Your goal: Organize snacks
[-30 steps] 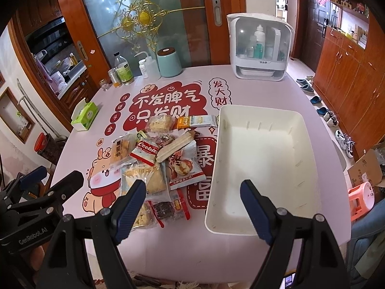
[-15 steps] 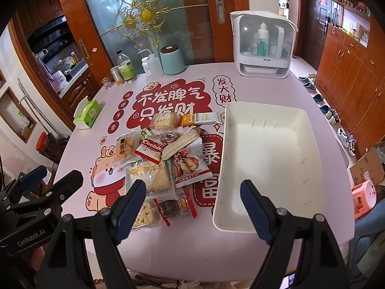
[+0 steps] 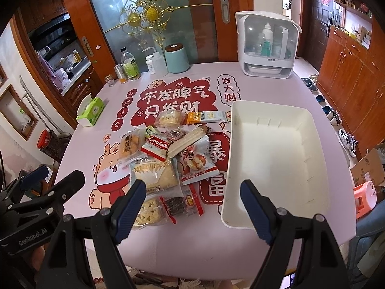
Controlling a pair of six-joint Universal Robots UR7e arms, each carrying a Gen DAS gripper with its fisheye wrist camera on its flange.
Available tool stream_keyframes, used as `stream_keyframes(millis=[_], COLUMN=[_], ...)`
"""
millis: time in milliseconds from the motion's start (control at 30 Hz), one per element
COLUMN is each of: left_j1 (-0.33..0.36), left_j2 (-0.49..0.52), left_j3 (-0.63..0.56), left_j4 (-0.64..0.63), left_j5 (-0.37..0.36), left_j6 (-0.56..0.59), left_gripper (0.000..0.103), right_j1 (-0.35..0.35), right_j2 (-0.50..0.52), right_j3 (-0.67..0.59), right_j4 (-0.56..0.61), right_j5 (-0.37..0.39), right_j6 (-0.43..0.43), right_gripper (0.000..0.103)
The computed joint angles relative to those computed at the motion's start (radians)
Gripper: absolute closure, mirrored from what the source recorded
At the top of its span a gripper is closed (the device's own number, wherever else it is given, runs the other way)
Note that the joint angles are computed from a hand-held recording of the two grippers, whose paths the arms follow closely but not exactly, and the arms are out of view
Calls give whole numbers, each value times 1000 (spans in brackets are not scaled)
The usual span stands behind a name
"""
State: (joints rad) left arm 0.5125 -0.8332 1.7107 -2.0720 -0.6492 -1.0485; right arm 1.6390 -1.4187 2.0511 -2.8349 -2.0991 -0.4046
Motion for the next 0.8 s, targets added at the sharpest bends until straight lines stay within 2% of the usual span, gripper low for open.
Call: stream_keyframes(millis=[467,800], left_j1=[29,121], left_j2=[-42,-105], left_j3=[43,142], left_j4=[17,-14], left_j5=[-46,-80], left_j6=[-32,-27], left_gripper=[3,3], right_j1=[26,1], right_j2=[44,131], right_j3=[0,-10], right_j4=[22,-4], right_j5=[-36,-69], right_j6=[-2,19], right_gripper=[22,22])
